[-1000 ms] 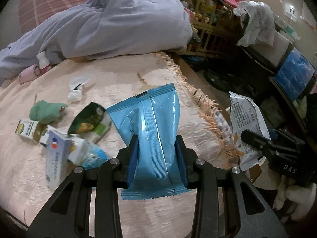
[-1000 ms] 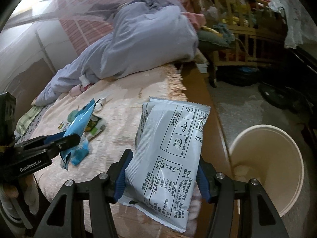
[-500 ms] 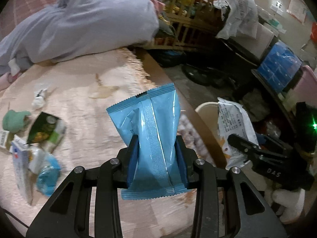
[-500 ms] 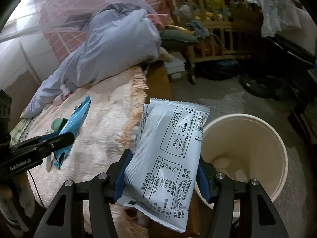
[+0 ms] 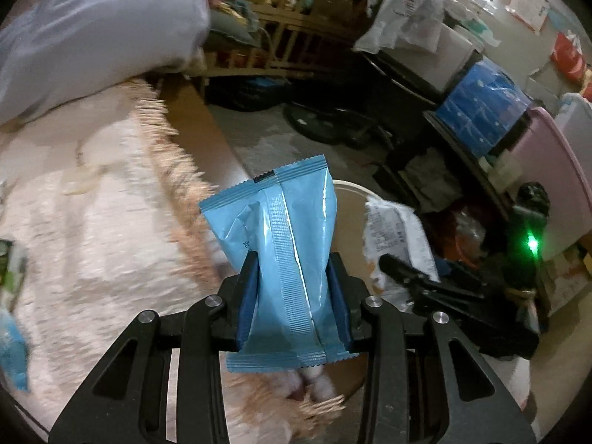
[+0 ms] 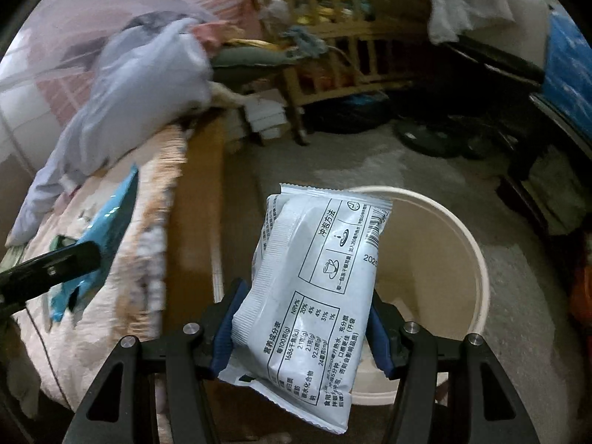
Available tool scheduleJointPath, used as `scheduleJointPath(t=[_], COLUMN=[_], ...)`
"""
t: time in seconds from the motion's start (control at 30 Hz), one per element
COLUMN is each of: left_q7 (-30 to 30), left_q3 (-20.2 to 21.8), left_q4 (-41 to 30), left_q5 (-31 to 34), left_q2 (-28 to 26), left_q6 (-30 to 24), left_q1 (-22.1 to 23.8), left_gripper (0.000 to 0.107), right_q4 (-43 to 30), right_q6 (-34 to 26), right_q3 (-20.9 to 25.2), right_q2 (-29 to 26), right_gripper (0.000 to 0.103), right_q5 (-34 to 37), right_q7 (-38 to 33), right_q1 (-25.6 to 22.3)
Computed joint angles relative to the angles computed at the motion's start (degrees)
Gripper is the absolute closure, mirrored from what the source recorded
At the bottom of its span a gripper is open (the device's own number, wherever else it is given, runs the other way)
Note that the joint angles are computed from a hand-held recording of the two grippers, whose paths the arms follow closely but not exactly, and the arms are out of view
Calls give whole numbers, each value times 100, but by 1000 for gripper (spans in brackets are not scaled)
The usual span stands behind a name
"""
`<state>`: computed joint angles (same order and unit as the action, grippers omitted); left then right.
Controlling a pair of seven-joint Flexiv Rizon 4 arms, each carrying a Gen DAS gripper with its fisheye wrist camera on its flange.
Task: Collect trash
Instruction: 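Carry the white bag and blue wrapper to the cream bucket and release both, then return both open tools to the trash on the bed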
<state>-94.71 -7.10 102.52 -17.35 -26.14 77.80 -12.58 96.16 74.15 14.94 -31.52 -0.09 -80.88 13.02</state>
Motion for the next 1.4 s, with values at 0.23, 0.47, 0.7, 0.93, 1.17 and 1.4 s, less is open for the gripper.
scheduleJointPath(t=[0.23,0.47,0.7,0.93,1.17,1.4], left_q7=[410,897,1084,811,-146,-1246], left_q3=[-477,-939,-1063,-672,359,1192], left_q4=[-412,-593,-576,-375,-23,393], left_q5=[-334,-739,-982,-872,-80,948], left_q2=[-414,-655,-703,-481,-86,354], left_q6=[-4,198,291,270,209,188], left_q1=[153,322,354,158,-324,-601], left_gripper=[72,63,50,50,50,50], right_q4=[-56,-23,-14,1,160,242], right_q6=[-89,-33,1,25,259,409], right_q3=[-96,-221,-302,-207,-306,-116], right_q2=[-161,-202,-242,-223,-76,73], right_gripper=[46,45,32,32,32,32], right_q5=[118,-11,-87,-117,-235,-341], right_q7=[174,353,593,601,702,697], right_q1=[-128,-94,-90,-156,29,118])
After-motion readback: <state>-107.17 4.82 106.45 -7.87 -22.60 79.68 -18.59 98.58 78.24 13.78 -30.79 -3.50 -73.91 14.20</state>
